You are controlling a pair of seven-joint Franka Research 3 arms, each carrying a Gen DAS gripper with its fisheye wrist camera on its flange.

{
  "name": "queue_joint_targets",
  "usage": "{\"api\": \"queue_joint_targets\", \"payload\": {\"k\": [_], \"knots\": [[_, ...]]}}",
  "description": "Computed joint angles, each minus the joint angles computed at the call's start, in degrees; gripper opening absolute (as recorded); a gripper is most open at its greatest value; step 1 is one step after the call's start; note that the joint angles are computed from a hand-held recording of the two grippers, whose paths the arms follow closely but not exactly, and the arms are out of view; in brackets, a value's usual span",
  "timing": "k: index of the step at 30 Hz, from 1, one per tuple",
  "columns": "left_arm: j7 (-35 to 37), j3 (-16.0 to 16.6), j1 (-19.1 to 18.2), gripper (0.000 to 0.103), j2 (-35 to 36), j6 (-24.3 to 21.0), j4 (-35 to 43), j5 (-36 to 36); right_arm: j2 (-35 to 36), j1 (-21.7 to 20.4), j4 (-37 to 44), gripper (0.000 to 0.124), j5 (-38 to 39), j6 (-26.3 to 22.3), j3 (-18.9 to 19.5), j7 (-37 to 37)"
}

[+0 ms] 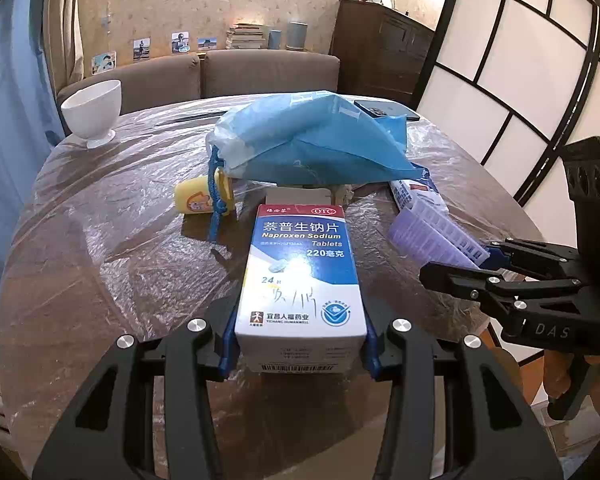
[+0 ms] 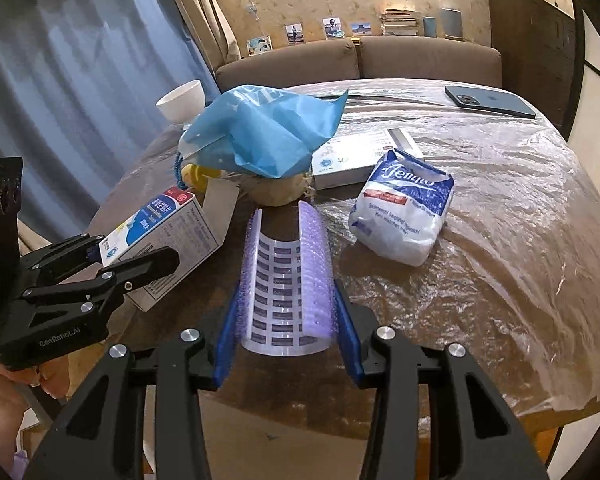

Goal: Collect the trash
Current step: 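Lift both held items and carry them over the white bin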

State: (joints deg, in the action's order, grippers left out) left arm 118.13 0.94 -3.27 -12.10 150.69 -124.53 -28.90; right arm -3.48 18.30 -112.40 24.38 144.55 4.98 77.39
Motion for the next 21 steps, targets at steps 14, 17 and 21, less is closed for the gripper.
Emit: {"api": "queue_joint_targets", "payload": {"k": [14, 17, 21], "knots": [[-2.4, 0.5, -0.7, 0.048, -2.7, 2.1, -3.2, 1.3, -0.8, 0.2, -1.2, 0.042, -0.8, -0.7, 0.3, 0.4], [-5.0, -0.1, -0.3, 0.048, -3.2, 2.9, -4.0, 3.9, -0.8, 0.4, -1.6, 0.042, -1.6, -0.8, 0.4, 1.2], [-9.0, -0.6, 0.1, 0.048, -3.7, 3.6, -4.7, 8.0, -1.1, 0.5, -2.1, 0.042, -2.1, -0.6, 0.5, 1.4]]}}
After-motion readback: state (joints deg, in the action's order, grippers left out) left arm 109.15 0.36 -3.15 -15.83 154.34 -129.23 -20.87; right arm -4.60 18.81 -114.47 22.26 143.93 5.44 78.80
